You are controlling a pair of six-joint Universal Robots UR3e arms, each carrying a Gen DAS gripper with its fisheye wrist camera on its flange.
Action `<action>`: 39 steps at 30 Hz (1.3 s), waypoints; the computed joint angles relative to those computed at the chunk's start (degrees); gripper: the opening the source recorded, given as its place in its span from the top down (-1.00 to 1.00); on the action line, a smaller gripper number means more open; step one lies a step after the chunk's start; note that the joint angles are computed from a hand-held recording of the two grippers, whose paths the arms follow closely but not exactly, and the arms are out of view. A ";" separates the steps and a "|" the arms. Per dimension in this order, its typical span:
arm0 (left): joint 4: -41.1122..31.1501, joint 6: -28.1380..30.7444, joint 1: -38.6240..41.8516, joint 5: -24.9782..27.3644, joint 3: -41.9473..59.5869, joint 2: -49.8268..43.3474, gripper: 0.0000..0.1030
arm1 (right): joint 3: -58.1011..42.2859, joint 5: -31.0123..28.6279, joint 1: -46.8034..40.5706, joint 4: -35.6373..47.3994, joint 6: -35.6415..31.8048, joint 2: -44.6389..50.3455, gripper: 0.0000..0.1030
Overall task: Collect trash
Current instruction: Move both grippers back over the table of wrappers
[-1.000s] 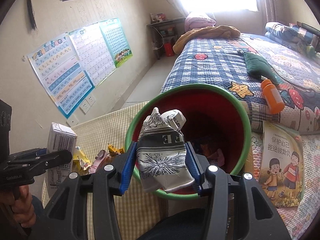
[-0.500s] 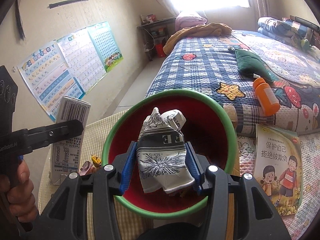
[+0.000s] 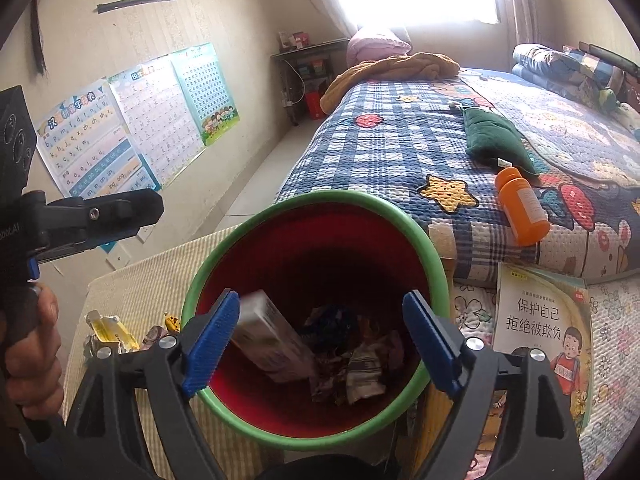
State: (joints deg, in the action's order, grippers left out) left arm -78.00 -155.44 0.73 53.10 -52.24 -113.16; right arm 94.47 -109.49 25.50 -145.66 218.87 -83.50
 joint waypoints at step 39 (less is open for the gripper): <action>-25.75 40.91 52.48 -2.67 -35.09 33.31 -0.89 | -69.02 -1.35 21.27 31.28 2.85 42.38 -0.77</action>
